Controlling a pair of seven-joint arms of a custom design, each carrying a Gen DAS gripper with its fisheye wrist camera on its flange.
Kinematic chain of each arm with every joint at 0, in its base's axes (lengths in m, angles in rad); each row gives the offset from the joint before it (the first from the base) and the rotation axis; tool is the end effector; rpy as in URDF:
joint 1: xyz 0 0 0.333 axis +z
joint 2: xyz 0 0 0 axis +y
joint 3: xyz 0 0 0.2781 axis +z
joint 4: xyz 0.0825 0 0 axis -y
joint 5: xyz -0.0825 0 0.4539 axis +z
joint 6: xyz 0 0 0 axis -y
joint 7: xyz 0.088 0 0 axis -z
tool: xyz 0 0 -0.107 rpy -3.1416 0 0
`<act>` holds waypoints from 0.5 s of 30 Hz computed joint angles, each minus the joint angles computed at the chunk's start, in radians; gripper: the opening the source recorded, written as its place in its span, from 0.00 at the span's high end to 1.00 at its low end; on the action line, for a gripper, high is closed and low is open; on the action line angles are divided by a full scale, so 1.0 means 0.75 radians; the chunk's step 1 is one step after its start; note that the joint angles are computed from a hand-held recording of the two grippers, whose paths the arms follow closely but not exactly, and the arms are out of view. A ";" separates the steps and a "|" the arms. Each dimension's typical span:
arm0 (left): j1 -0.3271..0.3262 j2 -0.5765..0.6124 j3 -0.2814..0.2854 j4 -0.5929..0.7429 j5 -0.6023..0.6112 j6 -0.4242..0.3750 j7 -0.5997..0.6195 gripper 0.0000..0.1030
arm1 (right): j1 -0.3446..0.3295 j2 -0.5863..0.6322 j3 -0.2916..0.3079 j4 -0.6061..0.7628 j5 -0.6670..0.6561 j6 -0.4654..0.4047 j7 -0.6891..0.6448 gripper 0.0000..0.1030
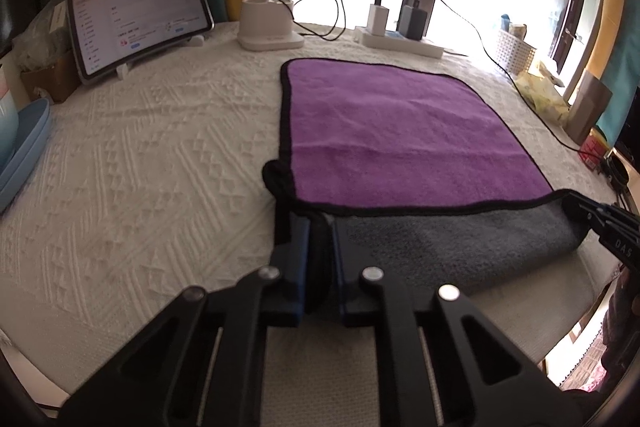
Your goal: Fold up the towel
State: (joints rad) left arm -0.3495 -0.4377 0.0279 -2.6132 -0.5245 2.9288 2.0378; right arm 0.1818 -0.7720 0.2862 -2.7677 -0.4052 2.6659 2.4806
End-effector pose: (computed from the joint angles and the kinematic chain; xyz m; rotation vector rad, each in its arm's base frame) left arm 0.4935 -0.1315 0.4043 -1.5410 2.1237 -0.9795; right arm 0.4036 0.2001 0.4329 -1.6326 1.8976 -0.7401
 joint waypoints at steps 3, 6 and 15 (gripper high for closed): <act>-0.020 -0.025 0.016 -0.006 -0.017 0.010 0.020 0.90 | -0.003 -0.005 0.007 0.002 -0.008 0.007 0.004 0.92; -0.039 -0.053 0.035 -0.008 -0.033 0.018 0.035 0.90 | -0.008 -0.022 0.008 0.004 -0.014 0.018 0.010 0.92; -0.134 -0.086 0.122 0.020 -0.104 0.078 0.114 0.90 | -0.048 -0.032 0.022 0.050 -0.047 0.041 -0.006 0.92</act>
State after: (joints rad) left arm -0.4499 -0.5020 0.1193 -2.5984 -0.6026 2.9872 2.1230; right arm 0.1458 -0.7959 0.3030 -2.7303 -0.4405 2.6967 2.4759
